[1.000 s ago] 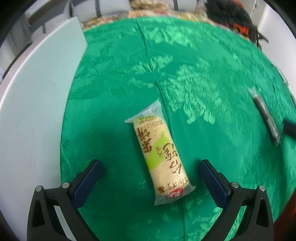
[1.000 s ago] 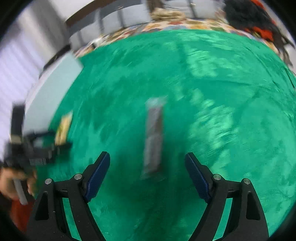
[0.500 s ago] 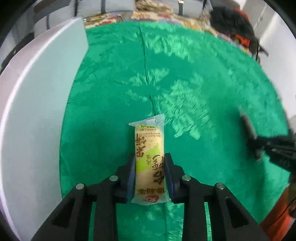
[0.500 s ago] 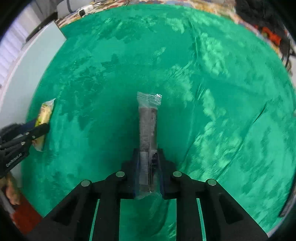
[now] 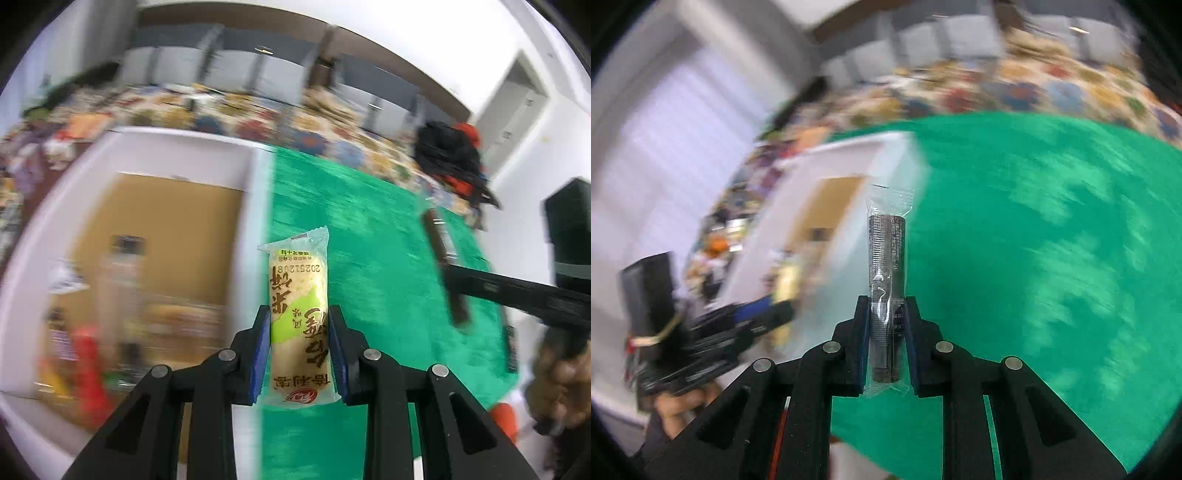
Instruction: Organize snacks
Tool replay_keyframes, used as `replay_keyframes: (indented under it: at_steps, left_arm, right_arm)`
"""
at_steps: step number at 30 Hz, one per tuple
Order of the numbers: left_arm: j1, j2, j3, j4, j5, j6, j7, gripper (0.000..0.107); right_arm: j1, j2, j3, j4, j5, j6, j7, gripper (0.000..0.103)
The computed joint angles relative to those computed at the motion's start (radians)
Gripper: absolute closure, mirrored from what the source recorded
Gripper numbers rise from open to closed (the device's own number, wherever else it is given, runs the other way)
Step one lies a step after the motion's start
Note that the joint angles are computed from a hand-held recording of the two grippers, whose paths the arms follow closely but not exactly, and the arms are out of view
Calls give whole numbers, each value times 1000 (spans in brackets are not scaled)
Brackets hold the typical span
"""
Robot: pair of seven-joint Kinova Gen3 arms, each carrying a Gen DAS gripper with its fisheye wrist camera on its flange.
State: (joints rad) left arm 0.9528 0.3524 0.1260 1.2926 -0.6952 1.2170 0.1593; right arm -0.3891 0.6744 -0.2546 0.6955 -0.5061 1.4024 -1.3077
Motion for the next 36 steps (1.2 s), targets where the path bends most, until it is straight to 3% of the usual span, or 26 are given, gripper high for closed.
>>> replay_keyframes:
  at_steps: [4, 6, 7, 8, 9, 10, 11, 12, 15, 17, 20, 23, 25, 27, 36]
  left_arm:
    - [146, -83, -176, 106, 80, 163, 20, 78]
    - [188, -93, -193, 140, 93, 244, 60, 78]
    - [193, -98, -174, 164, 91, 285, 101, 75]
    - [179, -100, -139, 178, 86, 315, 138, 65]
    - [157, -104, -92, 196, 80, 332, 176, 50]
    - [149, -108, -63, 223, 75, 336, 217, 43]
    - [132, -105, -19, 236, 60, 354, 258, 33]
    - [117, -100, 27, 236, 43, 380, 288, 27]
    - [86, -69, 131, 204, -6, 467, 332, 23]
    - [111, -47, 133, 154, -38, 528, 319, 21]
    - [162, -22, 124, 88, -98, 612, 301, 6]
    - [214, 11, 106, 2, -158, 697, 299, 5]
    - [237, 23, 92, -26, -156, 723, 326, 5]
    - [238, 10, 90, -25, -148, 705, 324, 5]
    - [252, 33, 72, -83, -38, 771, 387, 5]
  right_arm:
    - [-123, 32, -50, -65, -37, 45, -19, 84]
    - [-186, 33, -52, -44, -29, 32, -18, 84]
    - [-216, 33, -51, -23, -22, 21, -18, 82]
    - [-244, 40, -51, -5, -15, 19, -21, 77]
    - [-265, 56, -48, -6, -5, 28, -26, 65]
    - [-282, 63, -44, 2, 5, 34, -29, 58]
    - [-299, 65, -41, 16, 25, 35, -31, 54]
    - [-308, 55, -31, 46, 37, 18, -24, 54]
    - [-299, 30, -26, 96, 56, -23, -5, 54]
    - [-293, -7, -16, 131, 81, -71, 2, 48]
    - [-291, -51, -8, 156, 109, -167, 19, 33]
    - [-307, -104, 3, 202, 160, -258, 31, 31]
    - [-329, -122, 9, 209, 199, -282, 22, 30]
    - [-349, -137, 13, 214, 236, -296, 18, 23]
    - [-403, -185, 18, 280, 335, -368, -8, 23]
